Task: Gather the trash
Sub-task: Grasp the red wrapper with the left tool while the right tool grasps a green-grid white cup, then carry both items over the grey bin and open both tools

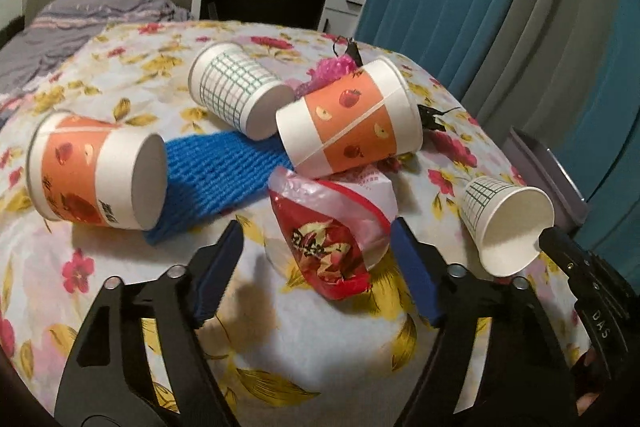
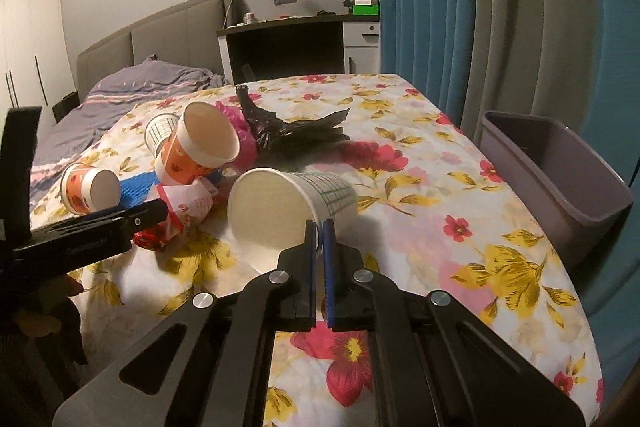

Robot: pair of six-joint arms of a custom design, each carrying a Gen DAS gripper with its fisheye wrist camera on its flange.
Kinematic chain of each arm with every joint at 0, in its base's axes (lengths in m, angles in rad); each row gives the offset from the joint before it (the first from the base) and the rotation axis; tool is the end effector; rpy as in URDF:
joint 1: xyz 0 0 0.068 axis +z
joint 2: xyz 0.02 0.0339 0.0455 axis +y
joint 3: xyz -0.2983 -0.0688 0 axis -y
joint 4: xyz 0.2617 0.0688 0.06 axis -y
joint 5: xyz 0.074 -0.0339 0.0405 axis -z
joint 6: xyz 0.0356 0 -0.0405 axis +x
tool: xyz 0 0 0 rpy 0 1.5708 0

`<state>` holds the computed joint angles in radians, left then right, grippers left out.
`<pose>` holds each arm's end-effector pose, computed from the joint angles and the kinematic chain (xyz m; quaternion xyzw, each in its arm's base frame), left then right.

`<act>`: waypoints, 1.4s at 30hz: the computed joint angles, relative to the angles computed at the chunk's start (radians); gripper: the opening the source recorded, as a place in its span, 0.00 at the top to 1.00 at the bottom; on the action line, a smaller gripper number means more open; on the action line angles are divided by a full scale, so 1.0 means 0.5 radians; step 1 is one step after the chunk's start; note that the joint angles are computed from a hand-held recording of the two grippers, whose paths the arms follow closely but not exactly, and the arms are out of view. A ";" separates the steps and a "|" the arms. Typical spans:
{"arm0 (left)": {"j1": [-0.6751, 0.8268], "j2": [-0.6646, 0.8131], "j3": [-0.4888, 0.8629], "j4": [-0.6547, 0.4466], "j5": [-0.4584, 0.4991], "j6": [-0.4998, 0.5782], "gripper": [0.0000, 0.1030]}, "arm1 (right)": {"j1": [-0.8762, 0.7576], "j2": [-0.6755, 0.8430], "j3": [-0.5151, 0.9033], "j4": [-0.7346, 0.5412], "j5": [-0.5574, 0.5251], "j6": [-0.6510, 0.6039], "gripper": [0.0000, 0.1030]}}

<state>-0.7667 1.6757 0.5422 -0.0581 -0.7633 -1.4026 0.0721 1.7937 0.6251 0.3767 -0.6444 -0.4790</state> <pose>0.1995 -0.1580 0.1059 -0.3516 0.8438 0.0163 0.4051 0.3132 0.0441 0.1142 -0.3544 0.8117 0.2141 0.4119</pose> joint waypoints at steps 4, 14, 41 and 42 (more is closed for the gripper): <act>0.009 -0.005 -0.070 0.195 0.081 0.064 0.52 | -0.012 -0.009 0.006 -0.018 -0.026 -0.001 0.96; -0.075 -0.022 -0.085 0.206 0.050 0.052 0.77 | -0.057 -0.046 -0.012 -0.033 -0.077 -0.004 0.96; -0.523 -0.072 0.308 -0.323 -0.374 -0.008 0.85 | -0.378 -0.123 0.019 -0.147 -0.314 -0.084 0.96; -0.512 -0.068 0.326 -0.303 -0.374 0.037 0.85 | -0.394 -0.122 0.028 -0.157 -0.324 -0.088 0.96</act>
<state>-1.0229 1.6417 0.7052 -0.2095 -0.9503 -1.3843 -0.1251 1.7326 0.6392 0.2982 -0.8064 -0.5229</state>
